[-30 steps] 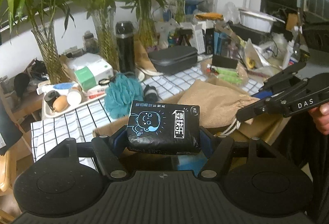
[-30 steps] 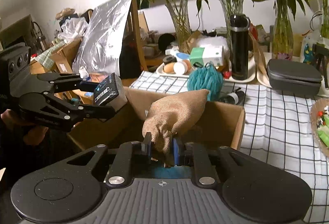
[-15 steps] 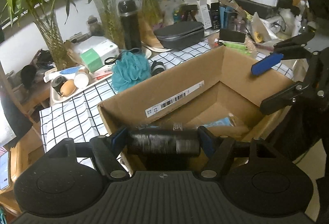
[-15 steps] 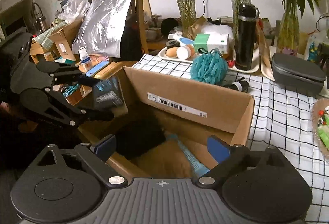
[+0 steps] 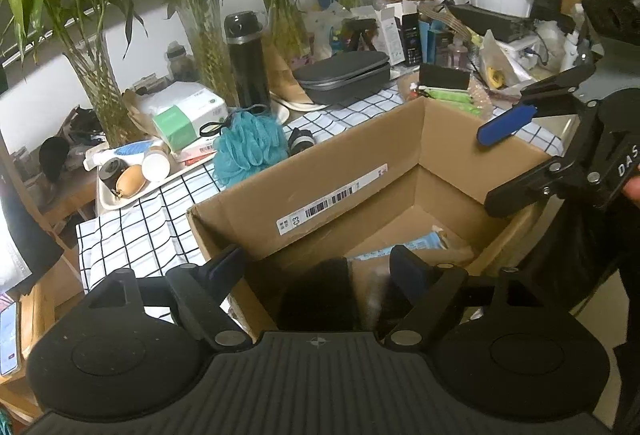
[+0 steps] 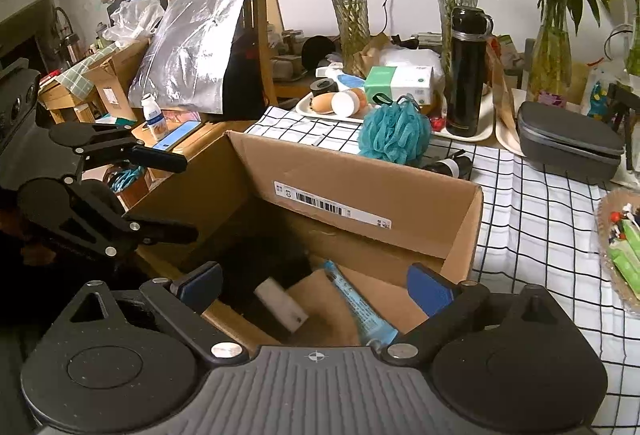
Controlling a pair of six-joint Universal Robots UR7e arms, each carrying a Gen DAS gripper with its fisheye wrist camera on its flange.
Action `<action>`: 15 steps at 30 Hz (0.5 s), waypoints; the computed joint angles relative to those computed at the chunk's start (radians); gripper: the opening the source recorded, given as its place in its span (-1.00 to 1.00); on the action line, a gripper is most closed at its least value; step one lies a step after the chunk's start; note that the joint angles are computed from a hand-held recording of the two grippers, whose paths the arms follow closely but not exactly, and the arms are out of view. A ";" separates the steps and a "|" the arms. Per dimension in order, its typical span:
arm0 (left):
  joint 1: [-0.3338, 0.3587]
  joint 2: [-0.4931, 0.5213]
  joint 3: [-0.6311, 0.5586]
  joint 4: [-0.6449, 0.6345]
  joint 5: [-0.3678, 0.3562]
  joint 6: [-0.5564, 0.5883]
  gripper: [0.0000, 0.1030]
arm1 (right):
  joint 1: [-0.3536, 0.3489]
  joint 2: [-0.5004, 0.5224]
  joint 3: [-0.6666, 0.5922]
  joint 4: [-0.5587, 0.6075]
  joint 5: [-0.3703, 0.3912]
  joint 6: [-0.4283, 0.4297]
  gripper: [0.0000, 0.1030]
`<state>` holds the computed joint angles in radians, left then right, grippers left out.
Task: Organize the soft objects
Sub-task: 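Open both grippers over the cardboard box, dropping soap box and pouch, then move both grippers back from the box toward the teal pouf and taped bottle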
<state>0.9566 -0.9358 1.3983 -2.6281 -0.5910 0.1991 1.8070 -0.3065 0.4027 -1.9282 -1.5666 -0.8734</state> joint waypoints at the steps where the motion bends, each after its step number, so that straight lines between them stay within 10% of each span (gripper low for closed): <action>1: 0.000 -0.001 0.001 -0.006 -0.004 0.000 0.55 | 0.000 -0.001 0.004 -0.007 -0.001 0.000 0.92; 15: 0.002 -0.004 0.011 -0.087 -0.006 -0.011 0.55 | -0.002 -0.026 0.086 -0.188 0.000 0.020 1.00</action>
